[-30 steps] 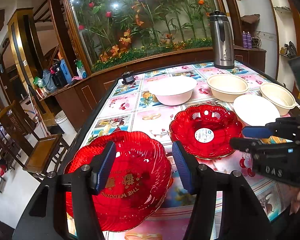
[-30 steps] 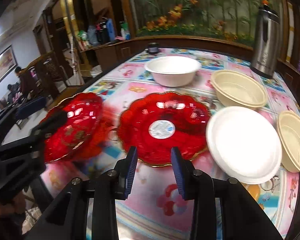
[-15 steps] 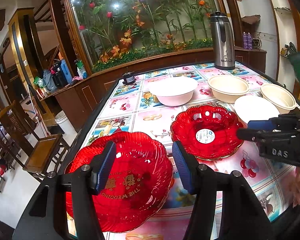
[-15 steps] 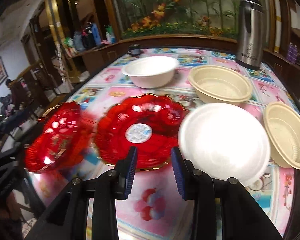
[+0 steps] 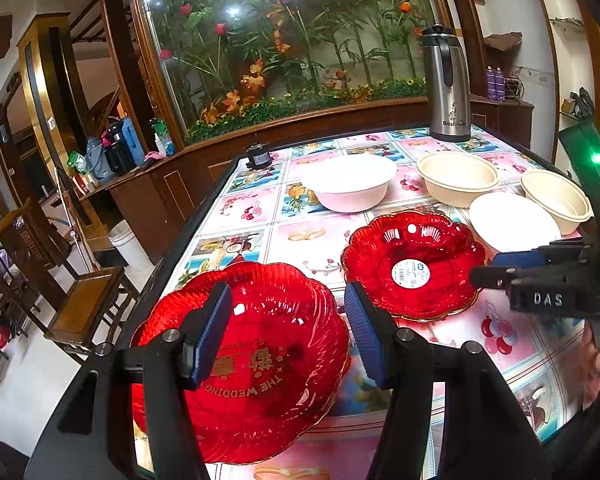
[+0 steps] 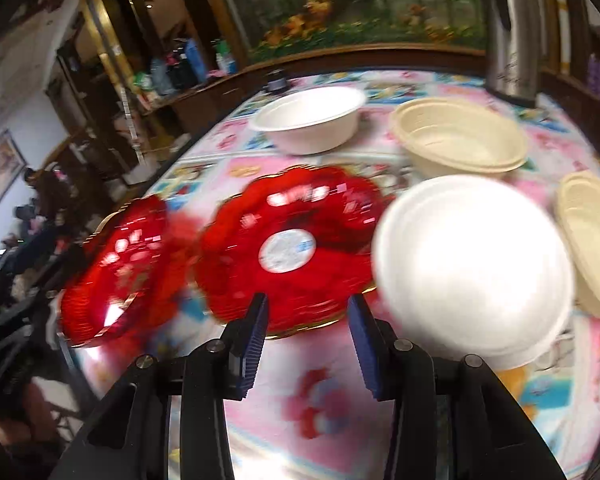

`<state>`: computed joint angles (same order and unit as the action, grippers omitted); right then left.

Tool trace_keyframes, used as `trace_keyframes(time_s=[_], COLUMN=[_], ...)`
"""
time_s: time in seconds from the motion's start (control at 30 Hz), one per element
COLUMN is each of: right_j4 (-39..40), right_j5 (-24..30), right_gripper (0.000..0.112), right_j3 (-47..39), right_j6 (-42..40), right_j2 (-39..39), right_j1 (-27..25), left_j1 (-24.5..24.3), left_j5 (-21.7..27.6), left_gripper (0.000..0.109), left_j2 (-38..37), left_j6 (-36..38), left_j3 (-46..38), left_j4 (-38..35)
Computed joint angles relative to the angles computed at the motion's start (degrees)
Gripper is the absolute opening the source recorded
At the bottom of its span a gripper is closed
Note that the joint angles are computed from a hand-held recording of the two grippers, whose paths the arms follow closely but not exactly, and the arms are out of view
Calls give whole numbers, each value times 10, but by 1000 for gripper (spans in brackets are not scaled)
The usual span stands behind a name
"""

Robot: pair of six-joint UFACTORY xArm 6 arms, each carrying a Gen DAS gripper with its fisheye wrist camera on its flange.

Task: Organize plates and bowls

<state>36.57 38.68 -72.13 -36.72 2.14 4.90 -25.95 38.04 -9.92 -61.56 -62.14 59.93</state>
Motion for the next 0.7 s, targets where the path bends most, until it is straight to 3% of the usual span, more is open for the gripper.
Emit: trace_keyframes(time_s=[0.27,0.37,0.47,0.53,0.63,0.67,0.7], right_j4=[-24,12,44,50,47,47,49], right_j5=[-20,6,49,59,61,59,58], right_gripper=[43,43,42,42,41,41,37], right_j3=[-10,-21,-40,-43,-42,-41,-41], right_j6=[33,21,16,23,35,38,40], right_j2=[13,15,26,30,32,32,33], right_j1=[-18,-24,-33,-35,-33,-32,-31], left_j1=[39,58,67,69,74,77,81], left_j5=[-70,-105,-94,-72,-39,-18,9], left_gripper=[57,57,57,56,41,26,20], left_j2=[1,15,49,79,133,153,181], left_j6=[99,207,306,347,405,421,430], left_j3=[0,-14,-55,-93,-156,-183,-218], left_j4=[-147,-290,-423,-471,-541,-564,-589])
